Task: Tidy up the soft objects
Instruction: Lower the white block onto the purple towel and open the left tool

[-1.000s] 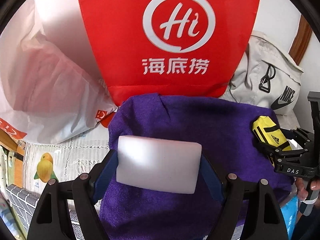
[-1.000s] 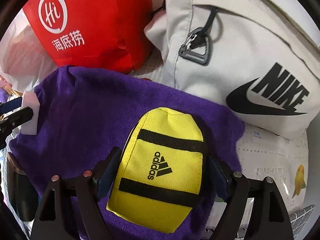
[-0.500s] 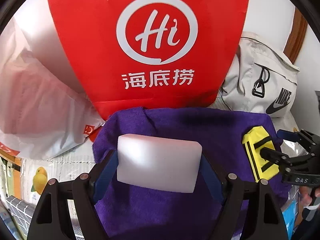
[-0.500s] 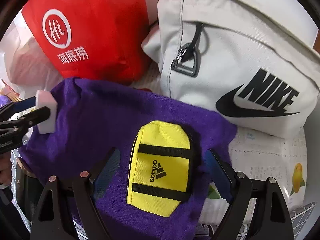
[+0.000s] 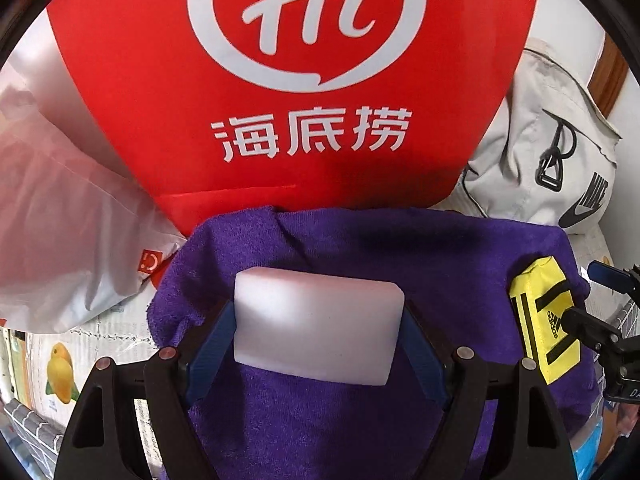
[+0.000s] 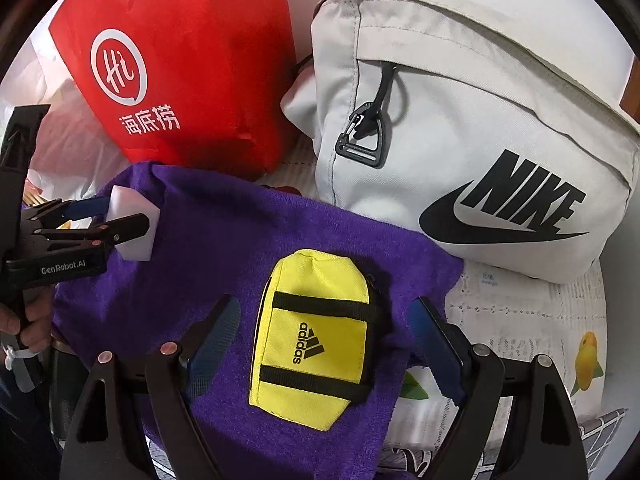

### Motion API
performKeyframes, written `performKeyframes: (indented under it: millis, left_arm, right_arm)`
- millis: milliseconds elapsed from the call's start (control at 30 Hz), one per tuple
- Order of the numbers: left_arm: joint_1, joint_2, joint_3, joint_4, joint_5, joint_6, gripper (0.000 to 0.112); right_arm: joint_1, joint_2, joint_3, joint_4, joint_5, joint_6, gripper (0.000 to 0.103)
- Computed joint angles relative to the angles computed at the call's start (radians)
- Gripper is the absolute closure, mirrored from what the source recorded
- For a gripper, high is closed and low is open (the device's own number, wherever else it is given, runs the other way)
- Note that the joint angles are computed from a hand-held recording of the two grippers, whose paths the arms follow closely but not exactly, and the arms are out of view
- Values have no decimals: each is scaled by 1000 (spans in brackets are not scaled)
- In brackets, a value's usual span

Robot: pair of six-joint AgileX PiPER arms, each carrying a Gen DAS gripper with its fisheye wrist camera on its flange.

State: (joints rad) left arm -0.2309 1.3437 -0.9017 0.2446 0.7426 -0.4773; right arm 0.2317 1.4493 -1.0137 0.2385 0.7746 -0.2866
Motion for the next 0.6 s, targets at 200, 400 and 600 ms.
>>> performKeyframes:
  millis: [200, 400, 600]
  left_arm:
    - [30, 12, -13, -20, 20, 6, 25]
    - [18, -21, -14, 4, 73, -24, 25]
    - [-38, -53, -8, 56, 102, -94, 25]
  right_arm:
    - [20, 4, 4, -7, -14, 22, 17]
    - [74, -14, 20, -22, -29, 53, 17]
    - [105, -47, 23, -25, -20, 63, 17]
